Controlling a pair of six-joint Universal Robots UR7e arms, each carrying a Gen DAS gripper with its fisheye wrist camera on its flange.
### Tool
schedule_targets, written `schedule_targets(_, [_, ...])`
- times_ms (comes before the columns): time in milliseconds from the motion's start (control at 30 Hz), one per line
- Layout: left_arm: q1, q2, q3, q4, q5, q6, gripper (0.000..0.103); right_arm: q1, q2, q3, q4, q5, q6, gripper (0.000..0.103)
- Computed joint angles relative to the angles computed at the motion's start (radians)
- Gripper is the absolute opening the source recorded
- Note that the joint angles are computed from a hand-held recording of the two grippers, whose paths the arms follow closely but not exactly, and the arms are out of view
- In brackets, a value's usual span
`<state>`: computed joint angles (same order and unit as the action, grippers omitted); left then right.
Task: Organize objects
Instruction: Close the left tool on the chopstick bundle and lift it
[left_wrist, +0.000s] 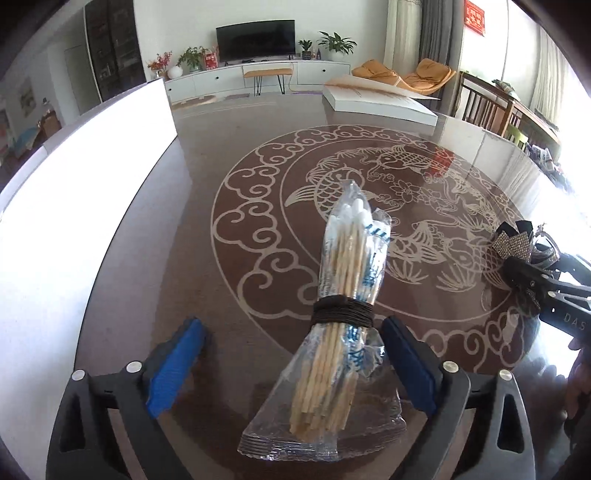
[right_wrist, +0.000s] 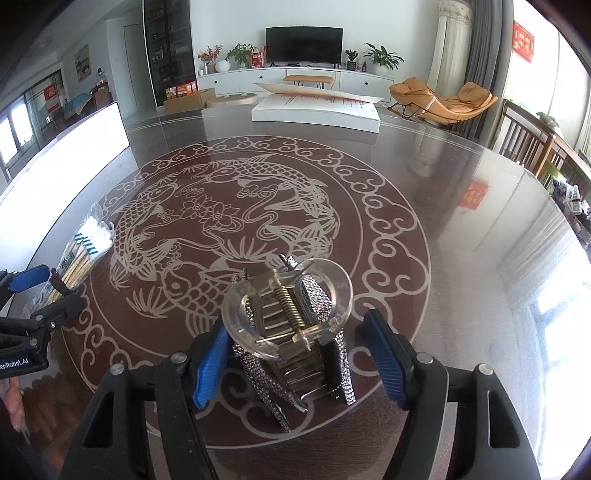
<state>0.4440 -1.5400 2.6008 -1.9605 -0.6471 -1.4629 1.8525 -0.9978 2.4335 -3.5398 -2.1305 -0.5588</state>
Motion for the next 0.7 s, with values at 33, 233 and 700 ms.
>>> schedule_targets(33, [0.002,-0.005,0.000,0.001,0.001,-0.003,0.103,0.002,0.003,0.000,-0.003,-0.004,0.000,0.075])
schedule_targets(233, [0.010,0.003,-0.006,0.006,0.008,-0.008,0.103,0.021,0.027,-0.006,-0.027,-0.032,-0.021,0.083])
schedule_targets(700, [0.011,0.004,-0.006,0.003,0.009,-0.005,0.103,0.016,0.022,-0.003,-0.023,-0.027,-0.017,0.084])
